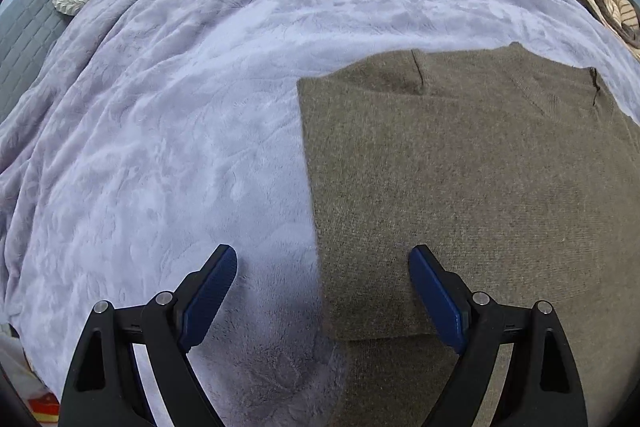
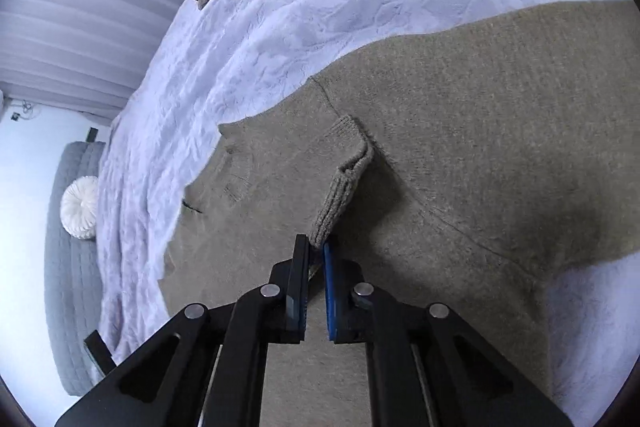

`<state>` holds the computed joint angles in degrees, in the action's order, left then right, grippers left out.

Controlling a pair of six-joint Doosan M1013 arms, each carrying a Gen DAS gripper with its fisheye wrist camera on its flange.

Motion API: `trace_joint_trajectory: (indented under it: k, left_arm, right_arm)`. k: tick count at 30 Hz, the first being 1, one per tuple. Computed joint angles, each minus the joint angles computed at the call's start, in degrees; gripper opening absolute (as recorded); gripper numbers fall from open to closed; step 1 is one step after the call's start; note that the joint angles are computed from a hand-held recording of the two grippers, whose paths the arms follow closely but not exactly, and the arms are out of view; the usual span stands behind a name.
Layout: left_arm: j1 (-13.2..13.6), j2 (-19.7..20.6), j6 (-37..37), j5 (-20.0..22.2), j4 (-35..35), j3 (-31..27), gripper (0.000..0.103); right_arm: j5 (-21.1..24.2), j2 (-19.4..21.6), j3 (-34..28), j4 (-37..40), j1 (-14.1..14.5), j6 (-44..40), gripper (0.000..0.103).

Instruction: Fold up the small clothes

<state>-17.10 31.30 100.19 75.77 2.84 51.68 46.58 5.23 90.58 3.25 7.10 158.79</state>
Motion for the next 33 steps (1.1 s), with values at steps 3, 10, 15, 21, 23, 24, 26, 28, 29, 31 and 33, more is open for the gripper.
trace_joint_trajectory:
  k: [3,10,15,21,23,24,26,28,29,31,33]
  left_arm:
    - [0.15,-0.20,-1.19,0.62,-0.68,0.03,0.089]
    - [-0.64,-1.92,1.12,2.96,-3.82,0.42,0.089]
    - [-2.86,-3.85,3.93,5.32,-7.72,2.00,0.089]
    - [-6.40,-5.77,8.62,7.42,-11.11,4.48,0.089]
    - [-7.46,-6.18,9.33,7.90,-11.56,5.14,0.089]
    - [-8.06,-6.32,9.37,8.30,-11.87,5.38,0.089]
    - [-8.93,-6.35,9.21,9.21,-12.76,5.45,0.089]
    - [-9.92,-6.33,8.99,9.85,-13.65,5.39,0.089]
    - [-10.39,-6.38,9.02,10.01,-14.04,5.40,0.089]
    - [-11.39,-6.43,9.37,10.22,-14.83,5.37,0.089]
    - [-12.19,-6.37,9.41,10.38,-15.54,5.17,0.089]
  right_arm:
    - [0.80,-0.75,2.47,1.44,-0.52,3.67,0.000]
    - [-2.40,-5.64,7.09,6.33,-1.24,-0.69,0.009]
    - [-5.02,-9.46,10.62,8.29,-0.78,0.21,0.040]
    - [-3.73,-12.31,12.22,3.79,-0.38,4.29,0.041]
    - [-2.83,-13.43,13.16,1.86,-0.63,7.60,0.041]
    - [-2.80,-14.28,13.98,1.20,-0.90,9.23,0.041]
    - [-2.86,-16.50,15.88,-0.70,-1.39,12.68,0.041]
    - [-2.52,-18.36,17.30,-3.60,-1.95,16.41,0.041]
    - [-2.25,-19.61,18.19,-5.85,-2.27,19.17,0.041]
    - [-0.97,-21.82,19.56,-9.99,-2.80,24.34,0.041]
    - [0.80,-23.92,20.87,-13.72,-3.66,29.44,0.041]
